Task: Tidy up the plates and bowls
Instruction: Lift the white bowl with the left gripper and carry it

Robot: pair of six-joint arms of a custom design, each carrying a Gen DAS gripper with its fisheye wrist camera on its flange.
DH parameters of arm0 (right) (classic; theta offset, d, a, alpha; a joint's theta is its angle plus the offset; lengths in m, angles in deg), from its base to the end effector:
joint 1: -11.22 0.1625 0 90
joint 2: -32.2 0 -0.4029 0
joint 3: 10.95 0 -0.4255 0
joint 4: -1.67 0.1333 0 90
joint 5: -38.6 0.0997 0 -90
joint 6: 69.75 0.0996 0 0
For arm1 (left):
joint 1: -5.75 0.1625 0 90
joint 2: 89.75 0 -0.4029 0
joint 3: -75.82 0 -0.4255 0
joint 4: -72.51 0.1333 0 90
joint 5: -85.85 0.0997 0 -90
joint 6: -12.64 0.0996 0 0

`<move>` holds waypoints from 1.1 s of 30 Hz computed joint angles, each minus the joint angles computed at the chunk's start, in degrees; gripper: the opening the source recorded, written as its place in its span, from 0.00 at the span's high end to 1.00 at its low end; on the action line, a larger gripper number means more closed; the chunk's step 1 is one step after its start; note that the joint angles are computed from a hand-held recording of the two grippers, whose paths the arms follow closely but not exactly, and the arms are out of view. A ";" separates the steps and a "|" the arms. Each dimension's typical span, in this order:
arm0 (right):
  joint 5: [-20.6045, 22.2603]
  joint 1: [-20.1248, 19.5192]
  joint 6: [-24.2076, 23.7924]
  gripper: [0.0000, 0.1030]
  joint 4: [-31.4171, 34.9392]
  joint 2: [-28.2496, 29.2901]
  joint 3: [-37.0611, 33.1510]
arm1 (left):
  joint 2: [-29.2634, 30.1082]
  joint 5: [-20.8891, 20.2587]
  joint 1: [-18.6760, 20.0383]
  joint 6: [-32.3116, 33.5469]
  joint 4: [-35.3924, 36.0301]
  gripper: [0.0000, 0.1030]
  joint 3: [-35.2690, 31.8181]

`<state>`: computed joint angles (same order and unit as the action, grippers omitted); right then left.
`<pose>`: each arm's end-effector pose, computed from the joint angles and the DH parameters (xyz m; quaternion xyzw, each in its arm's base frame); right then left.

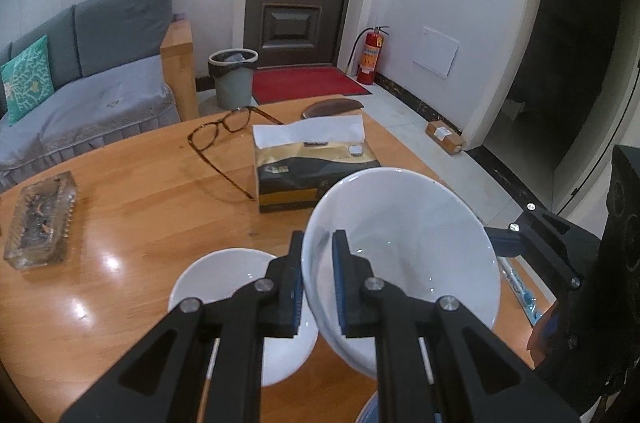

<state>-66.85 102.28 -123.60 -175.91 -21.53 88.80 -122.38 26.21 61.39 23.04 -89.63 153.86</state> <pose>0.1192 -0.6700 0.1755 0.3848 -0.8441 0.2590 0.2689 -0.2806 -0.7358 0.0448 0.3015 0.8913 -0.2711 0.2029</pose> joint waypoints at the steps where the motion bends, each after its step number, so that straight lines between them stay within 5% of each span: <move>1: -0.03 -0.22 -0.03 0.09 0.24 0.27 -0.48 | 0.65 -0.18 0.16 -0.05 0.41 0.90 -0.82; 16: -0.70 -3.12 -0.39 0.09 4.21 1.99 -4.28 | 7.56 0.42 1.75 -0.47 6.65 0.90 -9.30; 33: -2.02 -3.67 -0.72 0.09 7.51 3.86 -6.90 | 8.82 1.65 2.07 -0.68 8.54 0.89 -10.54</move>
